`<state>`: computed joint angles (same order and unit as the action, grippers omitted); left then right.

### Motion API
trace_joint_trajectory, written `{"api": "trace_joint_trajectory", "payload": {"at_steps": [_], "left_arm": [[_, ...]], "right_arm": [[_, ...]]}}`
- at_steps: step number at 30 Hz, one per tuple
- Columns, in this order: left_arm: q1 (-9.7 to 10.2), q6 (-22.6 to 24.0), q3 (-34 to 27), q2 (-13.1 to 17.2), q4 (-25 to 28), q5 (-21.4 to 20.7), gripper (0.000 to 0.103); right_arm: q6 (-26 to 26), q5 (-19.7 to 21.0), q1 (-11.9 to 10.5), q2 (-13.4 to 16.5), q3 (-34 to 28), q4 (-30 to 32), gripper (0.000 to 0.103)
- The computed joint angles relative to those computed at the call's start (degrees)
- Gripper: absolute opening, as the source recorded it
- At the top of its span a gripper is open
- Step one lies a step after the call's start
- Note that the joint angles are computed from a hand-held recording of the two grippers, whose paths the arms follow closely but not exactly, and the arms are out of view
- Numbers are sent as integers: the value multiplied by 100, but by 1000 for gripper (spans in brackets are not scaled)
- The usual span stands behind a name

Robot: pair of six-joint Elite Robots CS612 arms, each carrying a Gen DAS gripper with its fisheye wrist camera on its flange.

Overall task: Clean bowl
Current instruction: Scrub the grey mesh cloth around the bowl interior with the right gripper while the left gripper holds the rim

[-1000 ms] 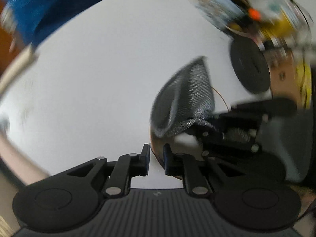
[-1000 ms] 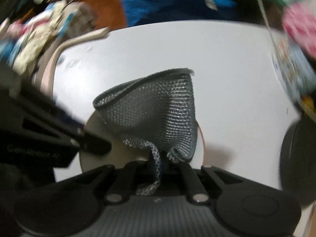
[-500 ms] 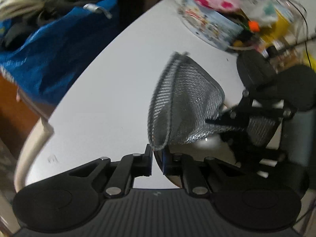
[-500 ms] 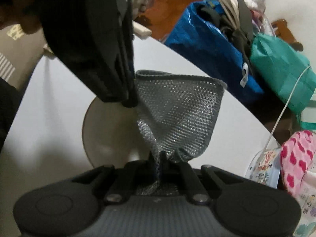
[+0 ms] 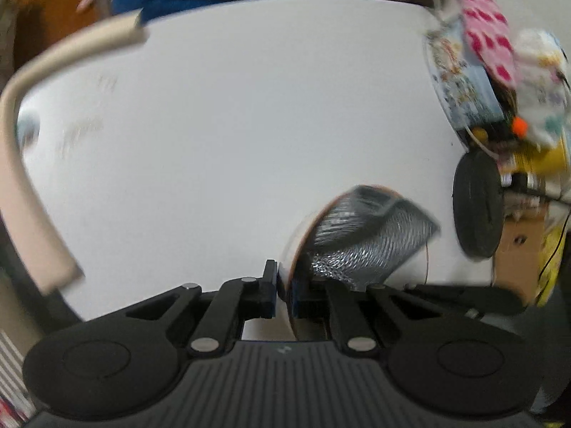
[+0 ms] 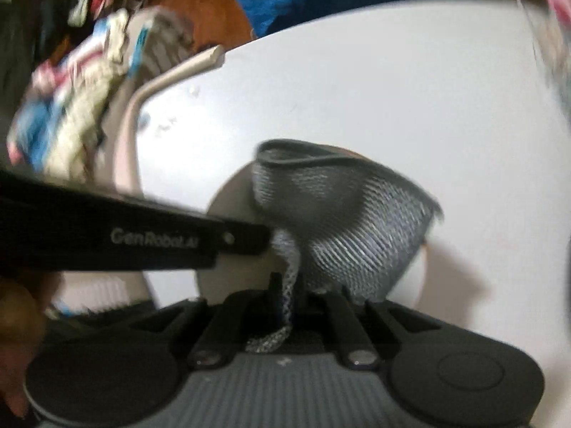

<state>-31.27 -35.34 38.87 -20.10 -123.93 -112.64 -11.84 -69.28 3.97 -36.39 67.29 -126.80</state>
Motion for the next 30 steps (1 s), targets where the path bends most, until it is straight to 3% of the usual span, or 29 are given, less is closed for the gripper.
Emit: {"api": "trace_joint_trajectory", "payload": {"at_steps": [5,8,11,14,19,21,25,30], "left_arm": [[45,-641,231,-46,-343,-269,9],[33,-570,263,-54,-462,-220,8],[12,-2,56,33,-396,-16,9],[-5,587,-276,155,0,31,9],[-120,2102,-385,126,267,515,10],[-159,2467,-313,92,195,652,10],[-183,2711,-227,59,68,752,10],[-116,2605,-130,23,-55,680,10]], "right_arm": [[-145,-104,19,2,6,-77,5],[-311,-253,38,39,-68,-124,4],[-443,-515,84,25,-1,-347,4],[-527,-751,77,-8,101,-567,4],[-626,-990,126,0,121,-717,4],[-680,-1067,137,-4,142,-781,4],[-915,-1253,151,-103,351,-1186,4],[-1831,-1850,269,-309,904,-2391,4]]}}
